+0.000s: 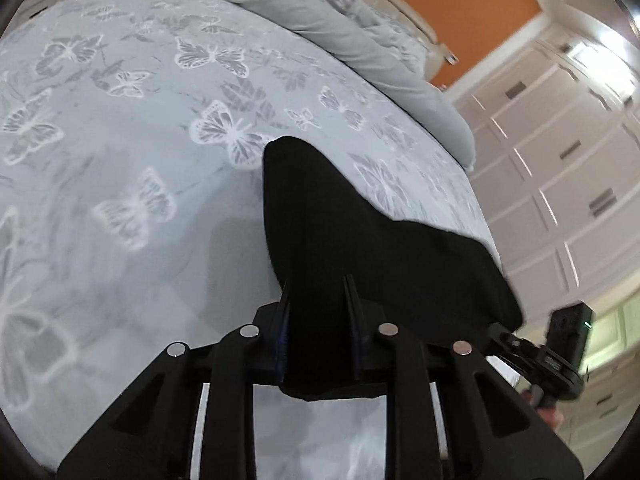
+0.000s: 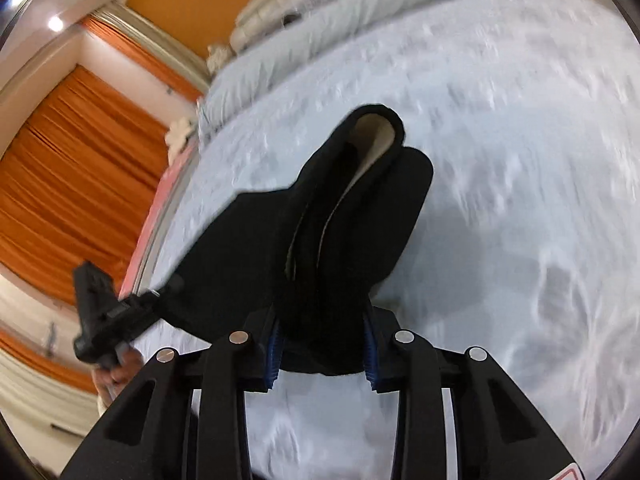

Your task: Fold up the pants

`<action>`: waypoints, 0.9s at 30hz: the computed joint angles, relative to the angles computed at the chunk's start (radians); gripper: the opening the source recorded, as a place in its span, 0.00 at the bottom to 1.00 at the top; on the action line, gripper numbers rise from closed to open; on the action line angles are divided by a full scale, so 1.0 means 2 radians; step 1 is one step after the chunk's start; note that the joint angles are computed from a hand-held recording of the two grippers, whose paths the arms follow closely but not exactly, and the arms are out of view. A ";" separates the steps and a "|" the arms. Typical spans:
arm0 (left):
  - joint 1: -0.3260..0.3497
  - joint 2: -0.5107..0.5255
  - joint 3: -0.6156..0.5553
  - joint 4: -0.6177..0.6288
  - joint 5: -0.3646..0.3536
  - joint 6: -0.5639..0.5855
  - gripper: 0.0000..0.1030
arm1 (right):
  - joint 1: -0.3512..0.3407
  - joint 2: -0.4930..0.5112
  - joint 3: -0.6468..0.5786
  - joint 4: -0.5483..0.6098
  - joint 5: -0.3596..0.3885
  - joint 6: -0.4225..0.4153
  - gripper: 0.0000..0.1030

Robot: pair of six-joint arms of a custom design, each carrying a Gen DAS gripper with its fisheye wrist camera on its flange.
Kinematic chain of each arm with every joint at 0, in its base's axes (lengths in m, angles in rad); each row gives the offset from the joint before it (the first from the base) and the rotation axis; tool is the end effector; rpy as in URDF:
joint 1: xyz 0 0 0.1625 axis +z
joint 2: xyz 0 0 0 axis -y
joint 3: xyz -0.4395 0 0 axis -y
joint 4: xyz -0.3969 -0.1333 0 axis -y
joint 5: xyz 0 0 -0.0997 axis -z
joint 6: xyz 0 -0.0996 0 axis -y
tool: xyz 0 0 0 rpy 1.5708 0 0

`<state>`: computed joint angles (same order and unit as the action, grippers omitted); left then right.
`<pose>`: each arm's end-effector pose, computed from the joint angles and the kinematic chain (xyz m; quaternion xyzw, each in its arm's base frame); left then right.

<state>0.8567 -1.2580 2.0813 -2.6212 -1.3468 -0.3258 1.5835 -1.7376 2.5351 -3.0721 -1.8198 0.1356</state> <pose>-0.2258 -0.4978 0.2174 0.1781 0.9712 -0.1529 0.0404 0.1131 -0.3413 0.3028 -0.0999 -0.9271 0.3497 0.0909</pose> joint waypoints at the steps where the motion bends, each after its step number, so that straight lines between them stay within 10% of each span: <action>1: 0.001 -0.009 0.009 0.011 -0.001 0.000 0.21 | -0.009 0.000 0.004 0.013 0.002 0.005 0.34; 5: 0.009 -0.004 0.032 0.049 0.034 -0.005 0.31 | -0.046 0.009 0.020 0.052 -0.021 0.035 0.52; 9: -0.029 -0.034 0.060 -0.034 0.115 0.027 0.31 | 0.042 0.034 0.019 -0.079 -0.144 0.011 0.56; 12: -0.060 -0.032 0.062 -0.099 0.169 0.063 0.40 | 0.094 0.094 -0.005 -0.180 -0.175 -0.055 0.04; 13: -0.063 -0.027 0.059 -0.107 0.173 0.066 0.40 | 0.104 0.119 -0.024 -0.192 -0.174 -0.073 0.00; 22: -0.059 0.101 -0.013 -0.063 0.206 0.037 0.54 | 0.076 0.230 -0.113 -0.124 -0.264 -0.076 0.00; 27: -0.030 0.115 -0.028 -0.039 0.198 -0.007 0.73 | 0.029 0.155 -0.080 -0.108 -0.196 -0.011 0.00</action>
